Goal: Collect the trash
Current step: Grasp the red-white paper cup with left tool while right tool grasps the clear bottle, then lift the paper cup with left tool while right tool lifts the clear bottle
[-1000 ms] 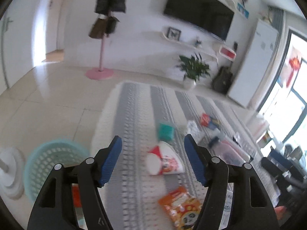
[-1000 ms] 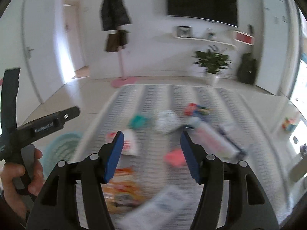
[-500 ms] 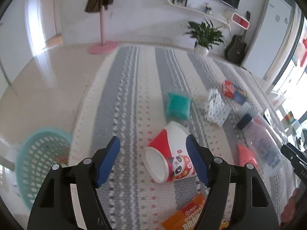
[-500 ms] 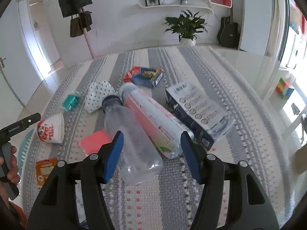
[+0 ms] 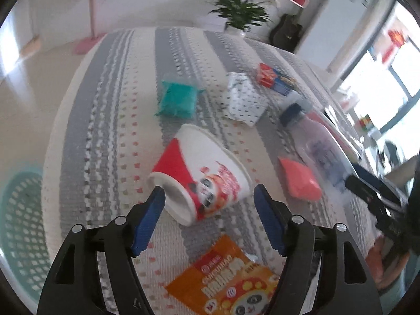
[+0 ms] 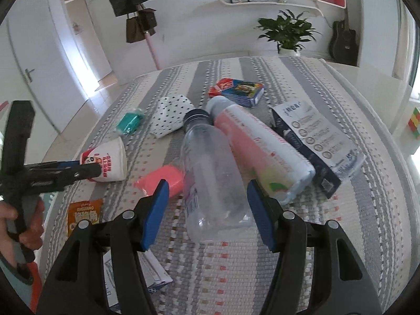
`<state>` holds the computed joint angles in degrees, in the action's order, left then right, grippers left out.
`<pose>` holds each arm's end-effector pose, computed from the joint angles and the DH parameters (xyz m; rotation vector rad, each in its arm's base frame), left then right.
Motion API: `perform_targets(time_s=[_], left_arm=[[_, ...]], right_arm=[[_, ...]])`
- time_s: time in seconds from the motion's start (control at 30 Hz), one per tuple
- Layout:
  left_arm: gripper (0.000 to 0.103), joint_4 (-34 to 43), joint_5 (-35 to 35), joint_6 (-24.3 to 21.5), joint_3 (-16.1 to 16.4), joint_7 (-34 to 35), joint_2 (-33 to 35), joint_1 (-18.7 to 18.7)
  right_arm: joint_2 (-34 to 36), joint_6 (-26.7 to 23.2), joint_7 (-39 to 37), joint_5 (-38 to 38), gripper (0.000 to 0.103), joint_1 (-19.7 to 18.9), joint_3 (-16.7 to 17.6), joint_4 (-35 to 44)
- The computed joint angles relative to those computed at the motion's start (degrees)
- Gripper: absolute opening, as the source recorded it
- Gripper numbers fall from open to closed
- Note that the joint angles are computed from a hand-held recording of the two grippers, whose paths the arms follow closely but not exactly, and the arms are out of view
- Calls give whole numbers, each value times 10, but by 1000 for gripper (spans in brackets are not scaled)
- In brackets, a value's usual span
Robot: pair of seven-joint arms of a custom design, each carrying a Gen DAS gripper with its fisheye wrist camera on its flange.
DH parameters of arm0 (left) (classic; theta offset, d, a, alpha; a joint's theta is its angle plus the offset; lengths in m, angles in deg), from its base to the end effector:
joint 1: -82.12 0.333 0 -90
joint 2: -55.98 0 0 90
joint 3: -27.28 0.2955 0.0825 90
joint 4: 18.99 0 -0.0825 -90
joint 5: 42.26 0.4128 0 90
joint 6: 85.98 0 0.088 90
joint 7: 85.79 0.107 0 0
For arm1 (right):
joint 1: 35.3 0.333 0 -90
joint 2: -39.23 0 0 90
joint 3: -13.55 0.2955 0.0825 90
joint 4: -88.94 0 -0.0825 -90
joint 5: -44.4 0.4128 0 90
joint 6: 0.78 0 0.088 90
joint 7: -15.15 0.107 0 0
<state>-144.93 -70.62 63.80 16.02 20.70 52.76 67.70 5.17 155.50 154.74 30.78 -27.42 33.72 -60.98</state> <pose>0.5300 -0.2440 0.4209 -1.6832 2.4511 -0.8656 0.3935 0.2227 0.4754 -1.5918 1.9044 -0.5681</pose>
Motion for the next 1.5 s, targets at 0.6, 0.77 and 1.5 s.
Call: perform_targets(time_s=[0.6, 0.77, 1.5], left_arm=[[48, 3, -13, 84, -18, -18, 28, 9], [34, -7, -31, 104, -16, 8, 14, -2], [78, -58, -63, 41, 21, 122, -68, -22]], right_arm=[[126, -96, 20, -90, 60, 5, -14, 111], [127, -110, 58, -123, 57, 23, -26, 99], [95, -83, 52, -128, 53, 29, -25, 87]])
